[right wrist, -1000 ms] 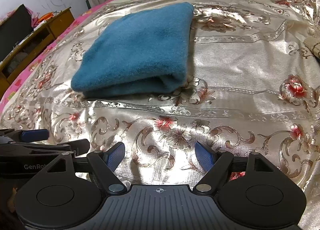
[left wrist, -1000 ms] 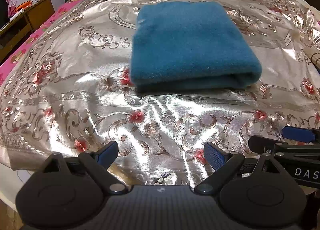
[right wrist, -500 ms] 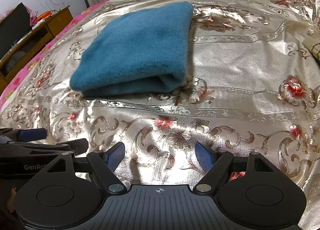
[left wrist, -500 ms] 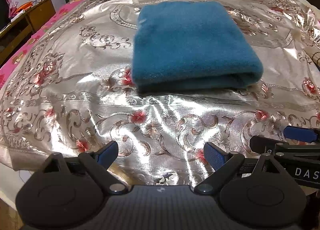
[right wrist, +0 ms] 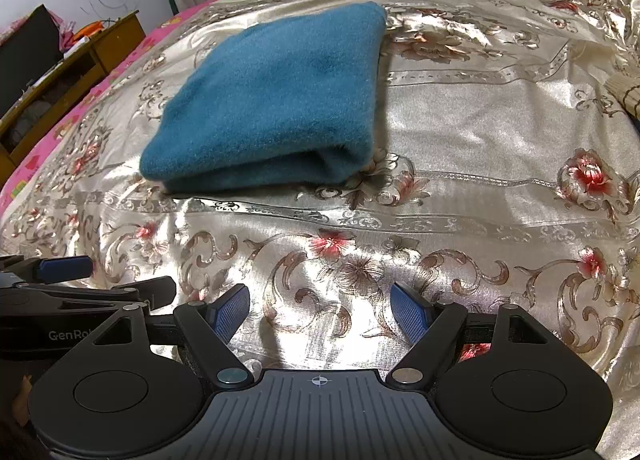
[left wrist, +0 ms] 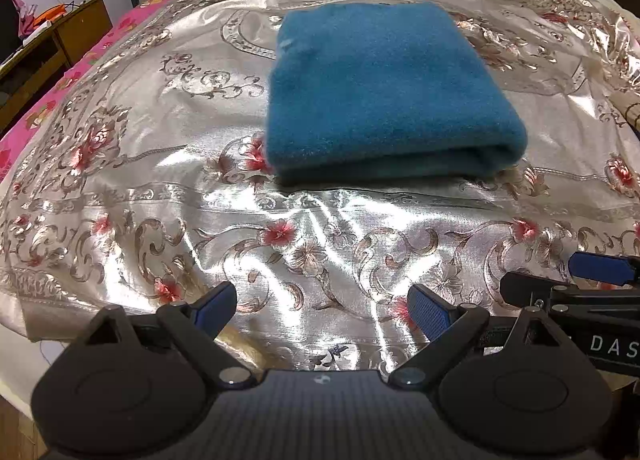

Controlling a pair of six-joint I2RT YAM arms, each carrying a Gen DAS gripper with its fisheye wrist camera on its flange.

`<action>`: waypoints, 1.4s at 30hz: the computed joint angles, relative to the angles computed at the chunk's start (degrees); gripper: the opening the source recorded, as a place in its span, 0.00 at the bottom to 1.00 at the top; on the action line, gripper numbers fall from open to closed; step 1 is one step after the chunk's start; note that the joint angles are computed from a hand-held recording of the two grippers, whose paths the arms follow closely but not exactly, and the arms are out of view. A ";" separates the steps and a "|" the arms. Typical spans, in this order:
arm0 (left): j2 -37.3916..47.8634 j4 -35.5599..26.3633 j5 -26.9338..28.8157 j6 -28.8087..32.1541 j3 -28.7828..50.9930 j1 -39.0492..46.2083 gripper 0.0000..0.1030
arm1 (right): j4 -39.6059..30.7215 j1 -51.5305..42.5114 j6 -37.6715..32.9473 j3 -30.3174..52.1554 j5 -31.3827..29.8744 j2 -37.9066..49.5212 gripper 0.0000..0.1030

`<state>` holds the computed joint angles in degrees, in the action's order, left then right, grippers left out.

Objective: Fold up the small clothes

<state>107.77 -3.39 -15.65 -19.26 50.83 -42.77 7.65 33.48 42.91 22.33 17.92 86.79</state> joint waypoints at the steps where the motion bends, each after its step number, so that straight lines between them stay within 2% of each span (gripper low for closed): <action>1: -0.05 -0.05 -0.06 0.01 -0.02 -0.01 0.94 | -0.01 0.10 0.10 0.04 0.05 0.08 0.77; 42: -0.02 -0.97 -0.32 -0.29 0.21 -0.16 0.94 | -0.07 0.43 0.43 0.15 0.15 0.26 0.77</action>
